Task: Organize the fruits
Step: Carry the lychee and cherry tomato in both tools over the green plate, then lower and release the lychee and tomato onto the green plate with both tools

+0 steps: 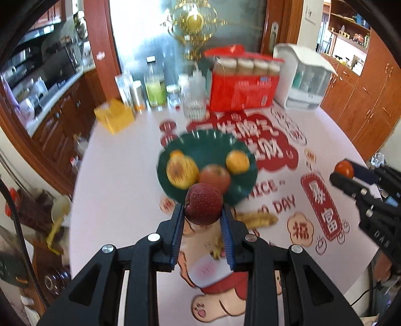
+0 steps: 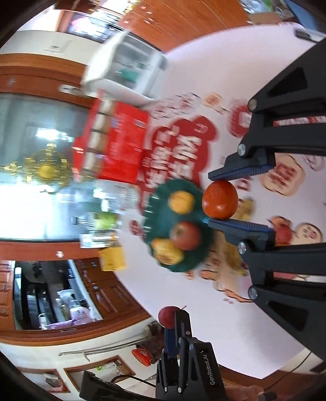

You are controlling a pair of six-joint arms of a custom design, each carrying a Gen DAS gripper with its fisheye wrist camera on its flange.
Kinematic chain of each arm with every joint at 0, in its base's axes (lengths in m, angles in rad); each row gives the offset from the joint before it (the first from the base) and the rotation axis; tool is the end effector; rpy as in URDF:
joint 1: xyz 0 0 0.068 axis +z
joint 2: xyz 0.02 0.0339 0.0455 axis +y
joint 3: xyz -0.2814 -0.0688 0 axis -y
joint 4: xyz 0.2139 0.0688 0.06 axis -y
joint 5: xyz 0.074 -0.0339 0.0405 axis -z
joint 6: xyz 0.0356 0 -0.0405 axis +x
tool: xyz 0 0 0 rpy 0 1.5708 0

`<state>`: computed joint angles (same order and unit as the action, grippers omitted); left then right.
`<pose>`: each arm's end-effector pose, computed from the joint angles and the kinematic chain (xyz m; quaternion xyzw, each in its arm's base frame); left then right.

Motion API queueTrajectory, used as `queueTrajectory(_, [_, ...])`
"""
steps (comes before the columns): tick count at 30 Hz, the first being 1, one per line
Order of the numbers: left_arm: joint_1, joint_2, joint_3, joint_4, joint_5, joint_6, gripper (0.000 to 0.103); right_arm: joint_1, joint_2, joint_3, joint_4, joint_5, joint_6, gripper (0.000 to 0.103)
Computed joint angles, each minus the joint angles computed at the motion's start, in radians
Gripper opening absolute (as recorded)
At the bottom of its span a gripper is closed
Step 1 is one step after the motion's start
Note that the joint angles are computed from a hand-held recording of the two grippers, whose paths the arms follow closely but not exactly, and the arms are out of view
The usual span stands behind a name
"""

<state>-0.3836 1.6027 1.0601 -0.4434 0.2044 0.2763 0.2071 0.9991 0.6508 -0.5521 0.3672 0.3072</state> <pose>0.2785 -0.1202 0.2449 0.3364 0.8916 -0.1129 0.2811 0.1552 0.0195 0.2495 0.1064 0.9243 -0.0845 0.3566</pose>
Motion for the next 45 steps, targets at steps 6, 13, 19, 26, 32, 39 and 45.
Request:
queueTrajectory(6, [-0.018, 0.033, 0.202, -0.101, -0.039, 0.019, 0.027, -0.129, 0.082, 0.225, -0.031, -0.023, -0.179, 0.03])
queueTrajectory(13, [-0.073, 0.132, 0.392, -0.158, -0.087, 0.0, 0.027, -0.243, 0.239, 0.41, -0.01, -0.119, -0.297, 0.03])
queueTrajectory(19, [-0.106, 0.321, 0.563, -0.201, -0.148, -0.037, 0.027, -0.319, 0.435, 0.474, 0.057, -0.225, -0.318, 0.03])
queueTrajectory(26, [-0.113, 0.604, 0.829, -0.306, -0.165, -0.091, 0.027, -0.39, 0.687, 0.48, 0.158, -0.347, -0.289, 0.03])
queueTrajectory(32, [-0.122, 0.808, 1.037, -0.393, -0.129, -0.134, 0.027, -0.437, 0.894, 0.502, 0.237, -0.443, -0.254, 0.03])
queueTrajectory(39, [-0.143, 0.992, 1.24, -0.47, -0.14, -0.155, 0.027, -0.457, 1.076, 0.558, 0.279, -0.506, -0.248, 0.03])
queueTrajectory(45, [-0.153, 1.131, 1.412, -0.549, -0.166, -0.143, 0.027, -0.45, 1.168, 0.589, 0.301, -0.524, -0.261, 0.031])
